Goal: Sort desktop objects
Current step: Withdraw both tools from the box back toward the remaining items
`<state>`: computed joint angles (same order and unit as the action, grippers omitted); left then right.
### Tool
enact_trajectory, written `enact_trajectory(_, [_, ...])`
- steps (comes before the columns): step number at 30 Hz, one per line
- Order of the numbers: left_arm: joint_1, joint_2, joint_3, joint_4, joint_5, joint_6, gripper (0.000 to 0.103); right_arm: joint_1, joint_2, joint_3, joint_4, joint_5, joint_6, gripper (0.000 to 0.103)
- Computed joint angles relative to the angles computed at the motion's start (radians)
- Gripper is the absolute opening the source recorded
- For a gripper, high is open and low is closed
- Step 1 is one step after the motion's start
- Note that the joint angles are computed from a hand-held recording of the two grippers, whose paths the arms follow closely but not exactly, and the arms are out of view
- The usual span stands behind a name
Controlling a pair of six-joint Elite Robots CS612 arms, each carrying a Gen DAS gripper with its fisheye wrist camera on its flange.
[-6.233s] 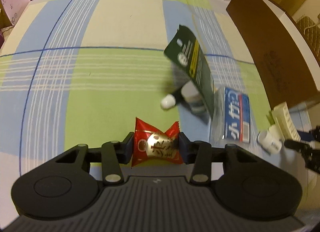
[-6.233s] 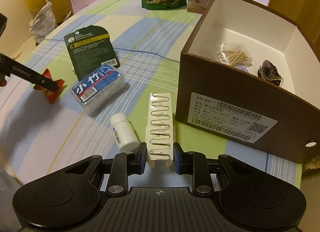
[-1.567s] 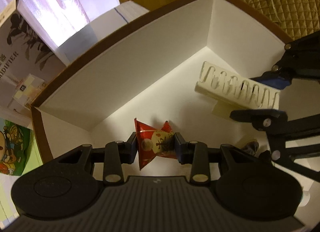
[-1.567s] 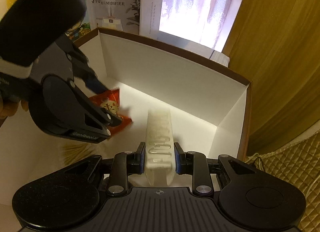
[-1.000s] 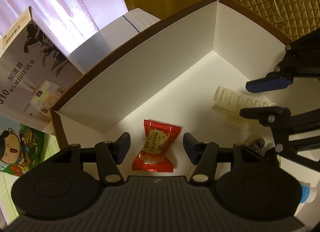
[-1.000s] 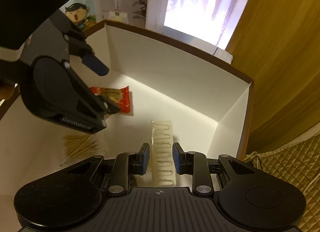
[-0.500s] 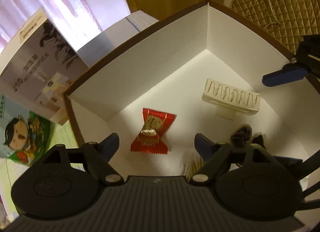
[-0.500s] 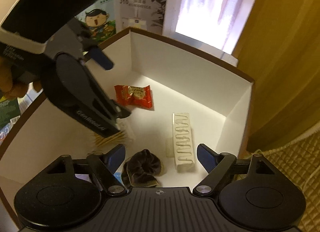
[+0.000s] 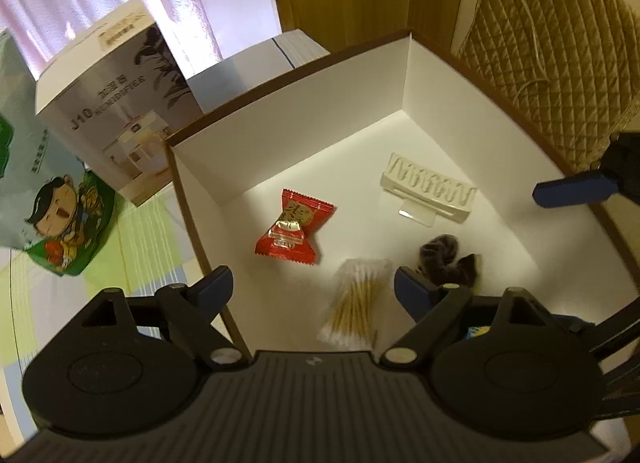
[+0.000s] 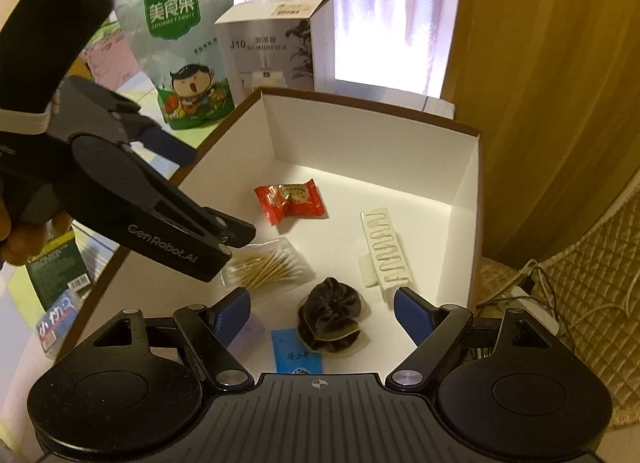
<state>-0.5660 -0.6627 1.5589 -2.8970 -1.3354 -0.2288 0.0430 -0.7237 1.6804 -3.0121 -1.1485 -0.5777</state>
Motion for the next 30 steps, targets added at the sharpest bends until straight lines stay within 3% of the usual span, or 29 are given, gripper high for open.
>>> enact_trajectory(21, [-0.060,-0.120,0.186,-0.143,0.101,-0.085,0.090,-0.013,-0.082,0.161,-0.182,-0.025,0.191,0.085])
enact_trajectory(30, [-0.088,-0.159,0.272,-0.212,0.101,-0.113,0.090,-0.017,-0.116,0.234,-0.239,-0.044,0.228,0.085])
